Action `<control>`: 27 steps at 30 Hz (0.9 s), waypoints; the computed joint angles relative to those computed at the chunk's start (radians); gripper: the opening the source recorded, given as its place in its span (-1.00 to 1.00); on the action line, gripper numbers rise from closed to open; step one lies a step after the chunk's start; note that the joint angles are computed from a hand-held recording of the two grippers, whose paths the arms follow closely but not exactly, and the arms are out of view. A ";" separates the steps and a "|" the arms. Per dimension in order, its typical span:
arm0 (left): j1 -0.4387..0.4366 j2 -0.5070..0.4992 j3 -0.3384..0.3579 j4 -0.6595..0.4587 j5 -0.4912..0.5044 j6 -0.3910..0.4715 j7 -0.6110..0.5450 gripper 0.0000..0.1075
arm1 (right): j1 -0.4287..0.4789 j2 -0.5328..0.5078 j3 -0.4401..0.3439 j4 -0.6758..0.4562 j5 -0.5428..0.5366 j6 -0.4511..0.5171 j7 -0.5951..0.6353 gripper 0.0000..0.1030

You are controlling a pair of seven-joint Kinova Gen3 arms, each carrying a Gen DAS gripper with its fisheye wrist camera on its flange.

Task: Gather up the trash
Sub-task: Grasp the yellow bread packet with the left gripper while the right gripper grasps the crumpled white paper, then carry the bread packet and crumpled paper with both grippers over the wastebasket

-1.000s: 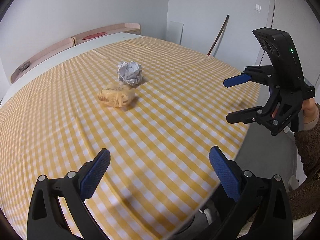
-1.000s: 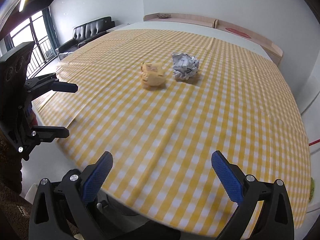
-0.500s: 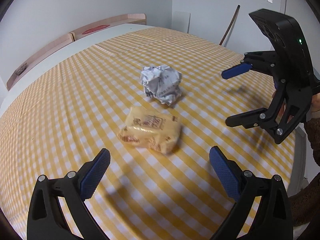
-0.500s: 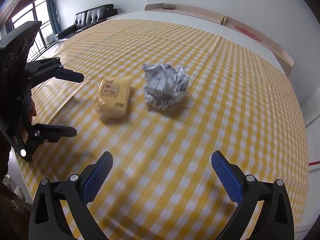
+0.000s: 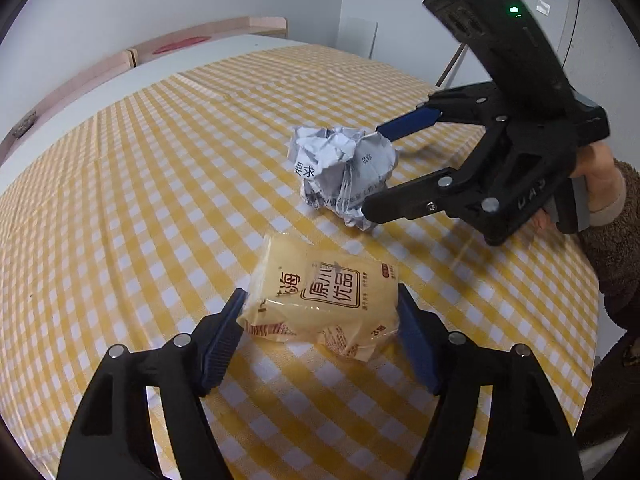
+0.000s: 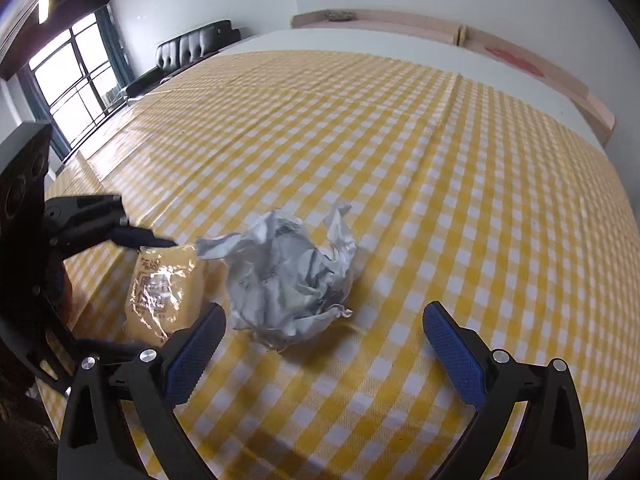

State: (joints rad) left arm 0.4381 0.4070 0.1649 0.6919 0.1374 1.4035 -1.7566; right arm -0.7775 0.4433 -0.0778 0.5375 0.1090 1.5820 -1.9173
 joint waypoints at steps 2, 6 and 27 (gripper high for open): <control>0.000 -0.005 0.000 0.009 0.000 -0.003 -0.003 0.27 | 0.027 -0.019 -0.013 0.053 -0.030 -0.049 -0.009 0.92; -0.005 -0.019 0.005 0.030 0.005 -0.019 -0.023 0.15 | 0.011 -0.022 -0.003 0.070 -0.004 -0.060 0.007 -0.31; -0.023 -0.271 0.019 0.207 -0.035 -0.051 0.078 0.11 | -0.198 -0.148 -0.036 0.125 0.226 -0.018 -0.089 -0.38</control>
